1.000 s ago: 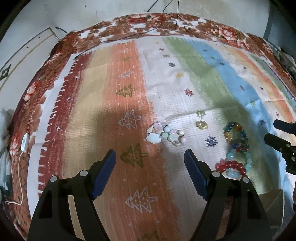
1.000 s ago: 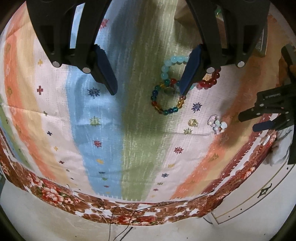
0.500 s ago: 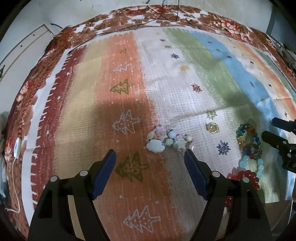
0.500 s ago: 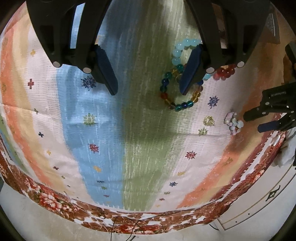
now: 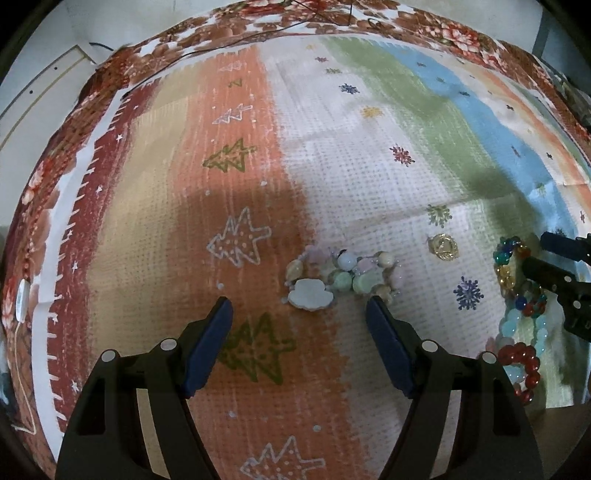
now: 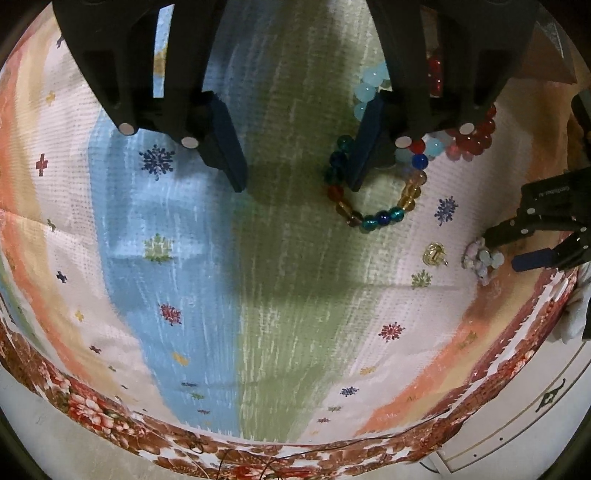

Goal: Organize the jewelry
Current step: 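Grasp the white pearl bracelet with the left tool while the right grasps the multicolour bracelet, then carry the pearl bracelet with the left tool while the right carries the multicolour bracelet to the tin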

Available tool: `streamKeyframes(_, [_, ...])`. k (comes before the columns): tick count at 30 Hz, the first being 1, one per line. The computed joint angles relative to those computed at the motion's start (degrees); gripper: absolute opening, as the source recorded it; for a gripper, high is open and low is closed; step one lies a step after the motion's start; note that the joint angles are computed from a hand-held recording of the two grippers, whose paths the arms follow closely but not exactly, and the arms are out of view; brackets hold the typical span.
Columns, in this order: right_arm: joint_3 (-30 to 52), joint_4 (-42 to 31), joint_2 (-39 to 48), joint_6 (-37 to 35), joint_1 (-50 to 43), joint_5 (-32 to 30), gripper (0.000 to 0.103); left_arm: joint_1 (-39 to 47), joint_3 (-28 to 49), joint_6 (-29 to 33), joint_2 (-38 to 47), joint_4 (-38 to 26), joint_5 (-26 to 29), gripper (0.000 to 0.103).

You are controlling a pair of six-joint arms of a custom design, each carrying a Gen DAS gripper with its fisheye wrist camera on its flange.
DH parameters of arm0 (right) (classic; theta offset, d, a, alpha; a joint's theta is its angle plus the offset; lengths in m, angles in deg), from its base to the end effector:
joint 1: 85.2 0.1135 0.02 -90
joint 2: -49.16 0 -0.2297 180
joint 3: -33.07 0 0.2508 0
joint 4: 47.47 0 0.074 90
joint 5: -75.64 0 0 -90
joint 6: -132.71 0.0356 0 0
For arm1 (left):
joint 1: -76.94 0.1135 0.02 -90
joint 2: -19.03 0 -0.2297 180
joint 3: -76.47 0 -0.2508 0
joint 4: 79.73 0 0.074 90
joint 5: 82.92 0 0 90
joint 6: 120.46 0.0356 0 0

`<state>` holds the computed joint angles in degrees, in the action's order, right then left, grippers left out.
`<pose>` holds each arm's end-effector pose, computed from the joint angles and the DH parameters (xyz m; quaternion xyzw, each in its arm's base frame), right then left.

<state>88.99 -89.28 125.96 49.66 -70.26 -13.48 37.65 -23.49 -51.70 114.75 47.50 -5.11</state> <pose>0.2438 0.0645 0.1504 -0.0659 0.9695 0.0375 0.2332 0.2558 -0.1996 0.1731 0.1336 0.9678 -0.0036 0.2131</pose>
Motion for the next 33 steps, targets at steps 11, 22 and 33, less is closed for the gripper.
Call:
streamKeyframes(11, [-0.35, 0.03, -0.52, -0.62, 0.33, -0.02, 0.011, 0.04, -0.38, 1.32, -0.86, 0.19, 0.11, 0.022])
streamKeyframes(22, [0.05, -1.67, -3.13, -0.75, -0.03, 0.04, 0.011, -0.92, 0.23, 0.51, -3.57, -0.44, -0.15, 0.022])
streamKeyframes(33, [1.36, -5.33, -8.97, -0.44, 0.92, 2.07, 0.011, -1.43, 0.74, -0.66, -7.3, -1.18, -1.08, 0.022])
